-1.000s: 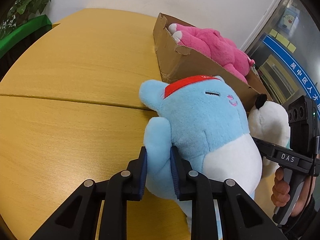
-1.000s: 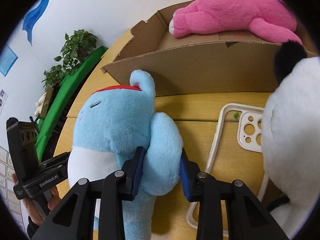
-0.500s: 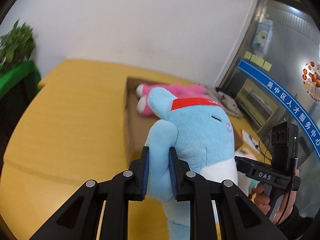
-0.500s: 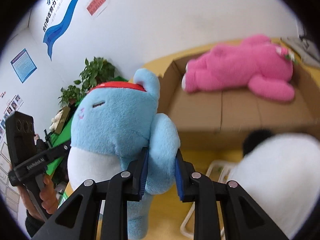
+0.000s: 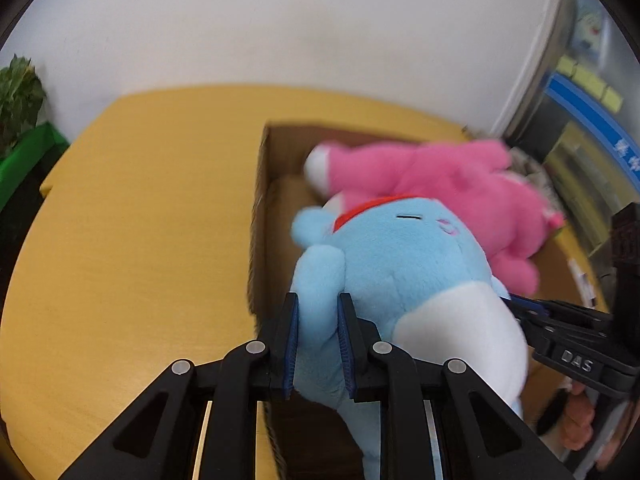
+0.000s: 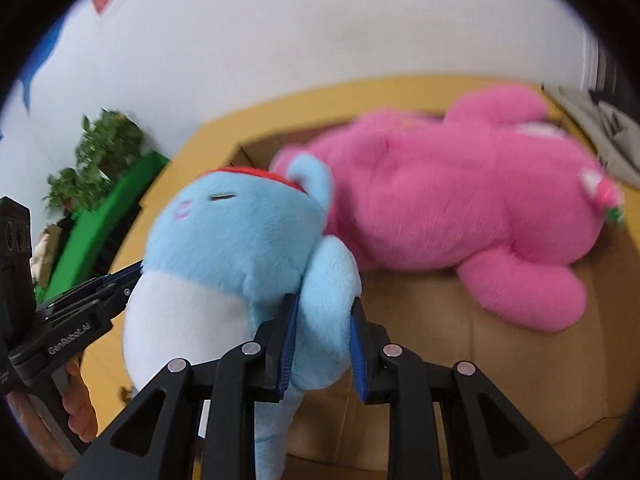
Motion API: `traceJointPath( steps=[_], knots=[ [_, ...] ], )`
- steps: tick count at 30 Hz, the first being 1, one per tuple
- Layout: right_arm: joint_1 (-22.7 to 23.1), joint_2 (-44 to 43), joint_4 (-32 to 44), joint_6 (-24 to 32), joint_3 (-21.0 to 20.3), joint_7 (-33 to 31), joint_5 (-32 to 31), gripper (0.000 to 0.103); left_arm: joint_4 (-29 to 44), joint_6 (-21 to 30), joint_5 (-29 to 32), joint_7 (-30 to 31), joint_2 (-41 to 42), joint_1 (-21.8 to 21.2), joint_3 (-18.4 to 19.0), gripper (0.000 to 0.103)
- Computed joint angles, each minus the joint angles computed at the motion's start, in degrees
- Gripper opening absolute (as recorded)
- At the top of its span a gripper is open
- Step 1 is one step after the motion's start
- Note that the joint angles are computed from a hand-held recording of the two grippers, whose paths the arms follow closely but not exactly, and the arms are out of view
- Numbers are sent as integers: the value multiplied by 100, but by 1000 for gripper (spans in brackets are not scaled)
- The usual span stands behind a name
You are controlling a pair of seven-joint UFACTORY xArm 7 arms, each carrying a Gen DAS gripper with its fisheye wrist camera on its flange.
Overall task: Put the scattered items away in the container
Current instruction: 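Carry the light-blue bear into the box and open the left gripper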
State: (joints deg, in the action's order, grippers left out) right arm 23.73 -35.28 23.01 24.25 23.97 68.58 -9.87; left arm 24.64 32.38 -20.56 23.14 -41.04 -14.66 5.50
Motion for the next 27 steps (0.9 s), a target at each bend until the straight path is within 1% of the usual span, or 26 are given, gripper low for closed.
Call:
traceJointPath(
  steps=[2, 3, 4, 5, 7, 8, 9, 10, 11, 12, 13, 14, 15, 16, 17, 19, 20, 22, 23, 25, 26, 27],
  knots=[
    [145, 599, 128, -136, -135, -167, 162, 23, -130, -166, -80, 144, -47, -67, 119, 18],
    [105, 778, 224, -71, -68, -147, 110, 23, -153, -171, -103, 129, -106, -38, 146, 18],
    [70, 887, 289, -39, -14, -125, 26, 23, -178, -208, -64, 76, -169, 47, 107, 19],
    [111, 937, 292, -88, -61, -162, 23, 23, -239, -224, 22, 12, -259, 144, 32, 20],
    [270, 955, 265, -148, -232, -278, 171, 26, -373, -187, 239, -307, -499, 278, -325, 22],
    [289, 934, 257, -113, -256, -301, 191, 27, -413, -109, 334, -395, -628, 287, -377, 22],
    [319, 861, 233, -23, -274, -347, 197, 31, -434, -3, 406, -443, -766, 278, -367, 23],
    [351, 717, 173, 71, -276, -367, 206, 35, -423, 67, 437, -589, -878, 239, -455, 24],
    [401, 464, 68, 183, -258, -351, 223, 39, -469, 148, 494, -670, -1106, 234, -472, 24],
    [481, 139, -32, 301, -233, -329, 256, 53, -509, 245, 556, -782, -1382, 246, -518, 28],
    [578, -353, -178, 452, -164, -233, 295, 75, -523, 321, 571, -907, -1630, 190, -574, 33],
    [630, -739, -260, 628, -95, -111, 343, 84, -555, 396, 558, -975, -1863, 82, -568, 46],
    [658, -1025, -293, 855, -9, 30, 392, 86, -614, 567, 530, -1025, -2166, -73, -563, 58],
    [750, -1258, -277, 1235, 83, 157, 472, 86, -667, 770, 540, -1066, -2413, -218, -622, 60],
    [842, -1351, -259, 1489, 110, 179, 530, 86, -730, 916, 578, -1129, -2567, -342, -765, 60],
    [1051, -1533, -277, 1886, 138, 142, 618, 86, -862, 1031, 653, -1318, -2695, -506, -1024, 60],
    [1130, -1757, -330, 2104, 155, 152, 630, 84, -924, 1065, 658, -1436, -2681, -592, -1109, 60],
    [1209, -2268, -375, 2555, 210, 170, 575, 84, -1056, 1041, 735, -1673, -2679, -654, -1245, 60],
    [1298, -2602, -394, 2860, 163, 51, 532, 84, -1121, 1018, 795, -1785, -2748, -656, -1286, 60],
    [1469, -3336, -529, 3525, -157, -474, 462, 84, -1186, 1050, 833, -1923, -2833, -705, -1167, 60],
    [1469, -3656, -617, 3903, -354, -767, 456, 84, -1205, 1074, 852, -1960, -2847, -719, -1106, 60],
    [1359, -3821, -706, 4164, -544, -973, 472, 84, -1224, 1091, 871, -2006, -2850, -728, -1085, 60]
  ],
)
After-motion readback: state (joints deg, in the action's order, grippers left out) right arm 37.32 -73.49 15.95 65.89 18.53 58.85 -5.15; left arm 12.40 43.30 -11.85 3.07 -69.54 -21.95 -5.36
